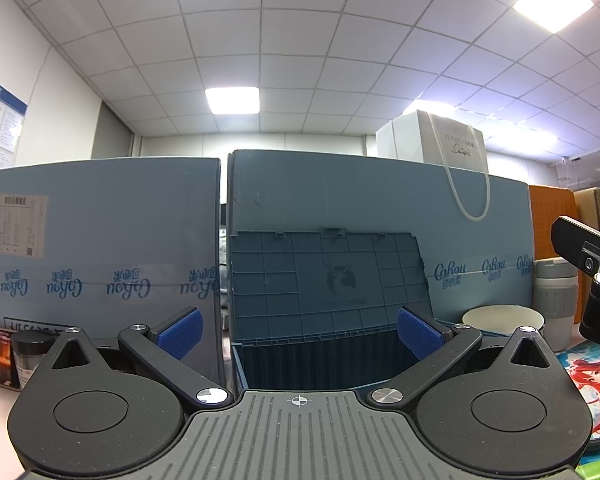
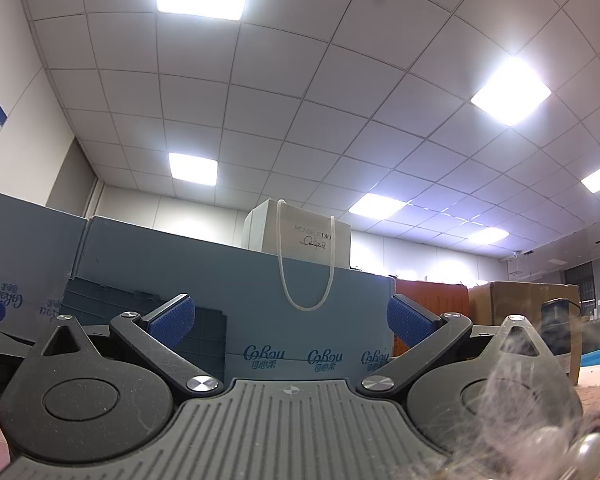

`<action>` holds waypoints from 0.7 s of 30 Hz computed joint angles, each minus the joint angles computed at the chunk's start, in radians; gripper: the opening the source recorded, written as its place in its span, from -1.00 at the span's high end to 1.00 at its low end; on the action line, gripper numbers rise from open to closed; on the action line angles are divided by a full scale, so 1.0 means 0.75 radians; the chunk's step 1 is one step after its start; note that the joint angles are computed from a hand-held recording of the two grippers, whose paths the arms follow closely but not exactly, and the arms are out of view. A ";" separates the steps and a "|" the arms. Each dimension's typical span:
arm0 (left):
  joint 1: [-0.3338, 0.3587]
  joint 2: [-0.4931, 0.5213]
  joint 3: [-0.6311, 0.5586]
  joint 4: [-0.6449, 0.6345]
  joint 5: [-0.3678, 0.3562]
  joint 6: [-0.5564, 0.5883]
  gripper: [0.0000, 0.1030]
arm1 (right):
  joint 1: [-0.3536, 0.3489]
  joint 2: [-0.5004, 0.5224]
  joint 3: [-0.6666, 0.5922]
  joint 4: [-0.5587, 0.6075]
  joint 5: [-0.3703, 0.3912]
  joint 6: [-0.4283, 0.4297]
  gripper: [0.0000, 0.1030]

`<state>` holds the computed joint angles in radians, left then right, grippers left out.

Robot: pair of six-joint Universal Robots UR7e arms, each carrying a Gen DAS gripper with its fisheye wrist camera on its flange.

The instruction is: Organize rigid objects

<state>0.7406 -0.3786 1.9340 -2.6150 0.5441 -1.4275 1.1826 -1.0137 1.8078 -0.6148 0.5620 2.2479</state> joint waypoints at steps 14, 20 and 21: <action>0.001 -0.001 0.000 0.004 -0.001 -0.003 -1.00 | 0.002 0.002 -0.007 0.021 0.004 -0.013 -1.00; 0.001 -0.002 0.000 0.005 -0.001 -0.003 -1.00 | 0.004 0.004 -0.009 0.028 0.010 -0.014 -1.00; 0.001 -0.002 -0.001 0.005 -0.001 -0.003 -1.00 | 0.004 0.004 -0.009 0.028 0.010 -0.014 -1.00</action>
<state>0.7413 -0.3797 1.9335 -2.6109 0.5434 -1.4298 1.1857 -1.0109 1.8007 -0.5939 0.5695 2.2371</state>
